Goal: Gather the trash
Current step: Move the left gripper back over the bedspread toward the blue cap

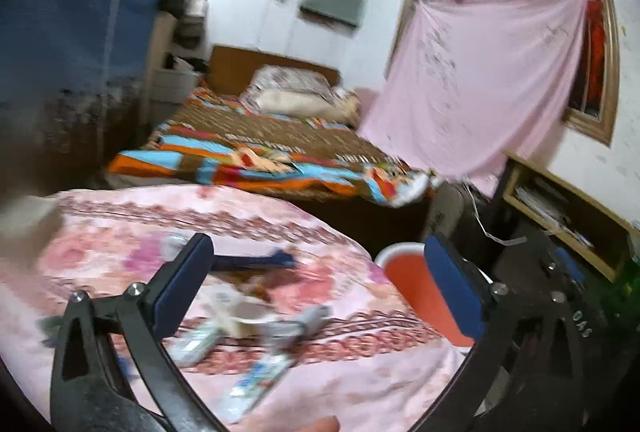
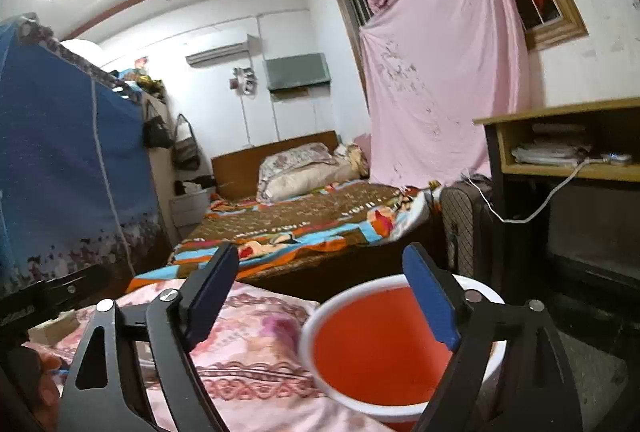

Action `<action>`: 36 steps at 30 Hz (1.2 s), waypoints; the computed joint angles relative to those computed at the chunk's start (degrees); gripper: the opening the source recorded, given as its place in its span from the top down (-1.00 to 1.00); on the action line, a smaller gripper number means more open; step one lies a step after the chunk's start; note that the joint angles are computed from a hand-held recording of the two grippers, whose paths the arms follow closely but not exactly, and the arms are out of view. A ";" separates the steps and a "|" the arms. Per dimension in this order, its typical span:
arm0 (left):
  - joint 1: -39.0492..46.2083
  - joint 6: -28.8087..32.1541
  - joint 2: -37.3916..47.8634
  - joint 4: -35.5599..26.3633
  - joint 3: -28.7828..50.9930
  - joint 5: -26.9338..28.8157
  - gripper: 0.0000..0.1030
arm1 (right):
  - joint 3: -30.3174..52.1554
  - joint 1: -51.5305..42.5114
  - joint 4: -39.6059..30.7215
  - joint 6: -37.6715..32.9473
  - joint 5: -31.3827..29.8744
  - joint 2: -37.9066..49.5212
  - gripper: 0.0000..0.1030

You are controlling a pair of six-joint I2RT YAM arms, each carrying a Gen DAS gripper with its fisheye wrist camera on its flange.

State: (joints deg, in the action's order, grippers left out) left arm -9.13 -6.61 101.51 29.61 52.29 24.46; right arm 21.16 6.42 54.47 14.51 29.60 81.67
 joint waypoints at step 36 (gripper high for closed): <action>26.39 10.51 -1.14 20.76 -17.63 7.56 -0.79 | 8.74 26.69 6.54 -9.40 10.32 18.03 -1.00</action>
State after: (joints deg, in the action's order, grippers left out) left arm 17.26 3.90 100.37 50.37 34.66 32.02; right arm 29.90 33.11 61.01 5.12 39.92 99.70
